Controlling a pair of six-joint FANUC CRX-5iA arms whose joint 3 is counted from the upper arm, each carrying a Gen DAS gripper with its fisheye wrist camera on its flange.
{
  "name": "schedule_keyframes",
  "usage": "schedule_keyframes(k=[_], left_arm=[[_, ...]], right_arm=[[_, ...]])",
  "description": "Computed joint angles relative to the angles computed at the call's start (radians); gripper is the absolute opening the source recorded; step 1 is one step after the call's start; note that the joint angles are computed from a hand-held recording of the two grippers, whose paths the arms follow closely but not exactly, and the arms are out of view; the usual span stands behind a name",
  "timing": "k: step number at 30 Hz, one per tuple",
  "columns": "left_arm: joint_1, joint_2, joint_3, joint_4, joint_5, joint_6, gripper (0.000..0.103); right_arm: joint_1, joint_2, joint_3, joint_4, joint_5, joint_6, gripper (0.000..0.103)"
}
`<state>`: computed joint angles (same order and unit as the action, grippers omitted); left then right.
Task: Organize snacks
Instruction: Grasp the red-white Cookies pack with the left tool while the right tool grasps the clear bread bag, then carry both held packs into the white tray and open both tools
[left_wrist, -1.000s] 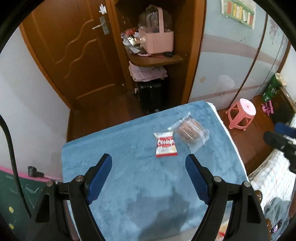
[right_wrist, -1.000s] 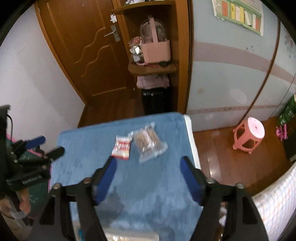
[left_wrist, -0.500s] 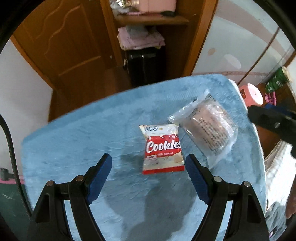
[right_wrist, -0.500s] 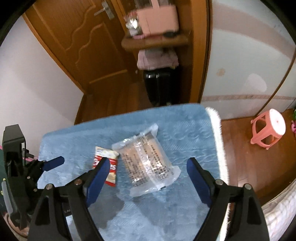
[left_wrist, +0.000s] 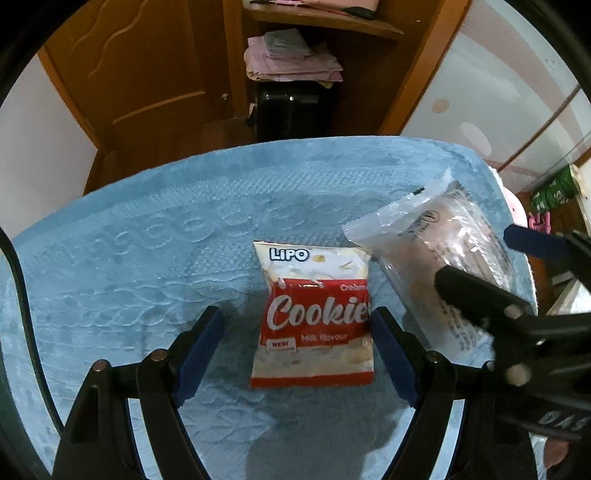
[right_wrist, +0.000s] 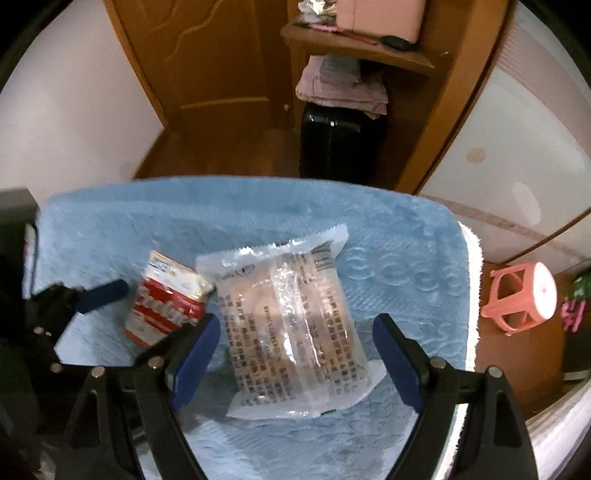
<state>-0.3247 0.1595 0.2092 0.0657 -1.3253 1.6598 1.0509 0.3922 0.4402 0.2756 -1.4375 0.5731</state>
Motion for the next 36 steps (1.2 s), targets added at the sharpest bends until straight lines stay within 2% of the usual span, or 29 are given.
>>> schedule_keyframes(k=[7,9,10,11,13,18,23,29,36], left_arm=[[-0.024,0.0,-0.003,-0.035,0.033,0.011,0.079],[-0.022,-0.005,-0.011,-0.029,0.048,0.004,0.067],[-0.023,-0.012,-0.016,-0.028,0.055,0.002,0.053],[-0.025,-0.018,-0.016,-0.032,0.053,0.002,0.048],[-0.018,-0.026,-0.024,-0.018,0.051,-0.012,0.045],[-0.015,-0.056,-0.03,-0.036,0.021,-0.008,0.044],[-0.016,-0.112,0.0,-0.05,-0.046,-0.048,0.044],[-0.049,-0.199,0.104,-0.115,-0.163,-0.155,0.044],[-0.033,-0.27,0.28,-0.121,-0.311,-0.164,0.044]], right_arm=[[-0.028,-0.022,-0.055,-0.06,0.073,-0.074,0.082],[-0.018,-0.025,-0.065,-0.039,0.078,-0.089,0.077],[-0.012,-0.029,-0.069,-0.032,0.077,-0.1,0.077],[-0.008,-0.032,-0.07,-0.029,0.067,-0.115,0.076],[-0.002,-0.046,-0.084,-0.032,0.067,-0.14,0.075],[0.025,-0.118,-0.162,-0.033,0.081,-0.226,0.074],[0.092,-0.211,-0.234,-0.007,0.086,-0.333,0.074],[0.23,-0.332,-0.291,0.084,0.101,-0.5,0.074],[0.416,-0.391,-0.248,0.236,0.02,-0.618,0.074]])
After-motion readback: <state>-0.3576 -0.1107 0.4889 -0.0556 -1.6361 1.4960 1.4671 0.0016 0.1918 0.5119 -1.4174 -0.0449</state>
